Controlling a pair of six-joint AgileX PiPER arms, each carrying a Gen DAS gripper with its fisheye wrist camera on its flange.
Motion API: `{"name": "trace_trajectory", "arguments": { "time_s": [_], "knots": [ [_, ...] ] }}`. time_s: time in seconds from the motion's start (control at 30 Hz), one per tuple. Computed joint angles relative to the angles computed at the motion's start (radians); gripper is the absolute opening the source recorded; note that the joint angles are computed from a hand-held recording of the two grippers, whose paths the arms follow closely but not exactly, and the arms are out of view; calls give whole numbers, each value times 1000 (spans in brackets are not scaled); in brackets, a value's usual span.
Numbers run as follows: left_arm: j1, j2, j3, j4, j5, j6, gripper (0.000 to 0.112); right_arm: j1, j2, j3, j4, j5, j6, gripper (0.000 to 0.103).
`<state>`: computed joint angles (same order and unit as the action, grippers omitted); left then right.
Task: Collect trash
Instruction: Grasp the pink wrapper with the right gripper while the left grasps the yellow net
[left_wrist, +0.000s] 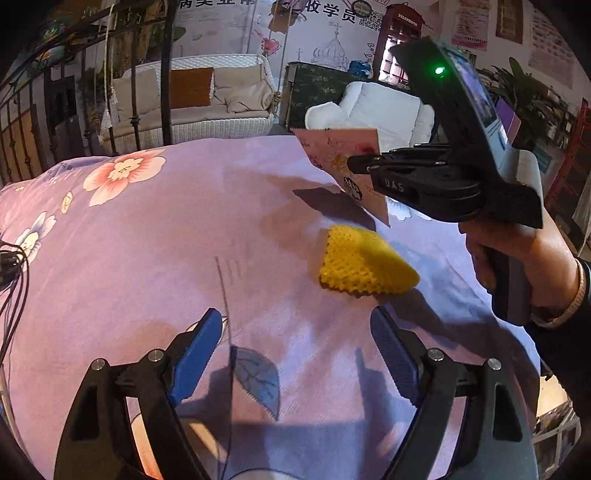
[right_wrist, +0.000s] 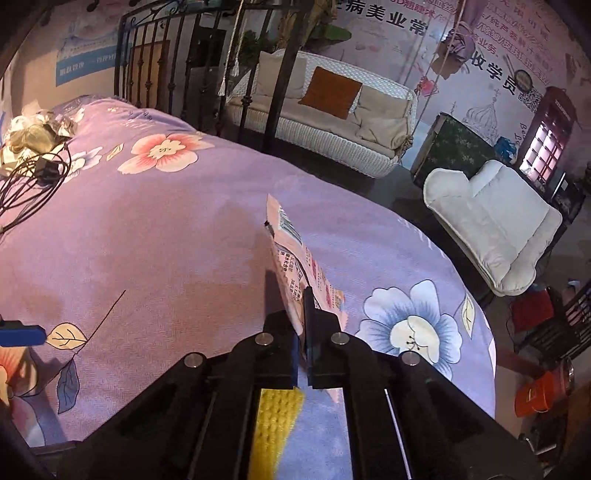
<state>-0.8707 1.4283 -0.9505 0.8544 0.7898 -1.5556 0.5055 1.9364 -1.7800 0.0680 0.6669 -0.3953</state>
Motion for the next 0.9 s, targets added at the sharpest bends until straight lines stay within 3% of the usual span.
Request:
{"name": "trace_trajectory", "arguments": {
  "time_s": [0.17,0.47,0.63,0.8,0.87,0.9],
  "knots": [
    [82,98,-100,-88,-105,153,78,-67,-47,37,88,2,-63,3],
    [193,279,-280,-260,-131,397,73,-174,-130,110,254,34,-194,3],
    [209,303,-305,-335,-166,433,58,-225,-179,163,331,43,-252,3],
    [136,337,-350,-254,-101,364,36,-285,-218,212,432,73,-304,3],
    [112,335,-363,-220,-71,338,22,-312,-242,240,468,77,-333,3],
    [99,328,-362,-201,-63,321,20,-325,-255,255,488,80,-349,3]
  ]
}}
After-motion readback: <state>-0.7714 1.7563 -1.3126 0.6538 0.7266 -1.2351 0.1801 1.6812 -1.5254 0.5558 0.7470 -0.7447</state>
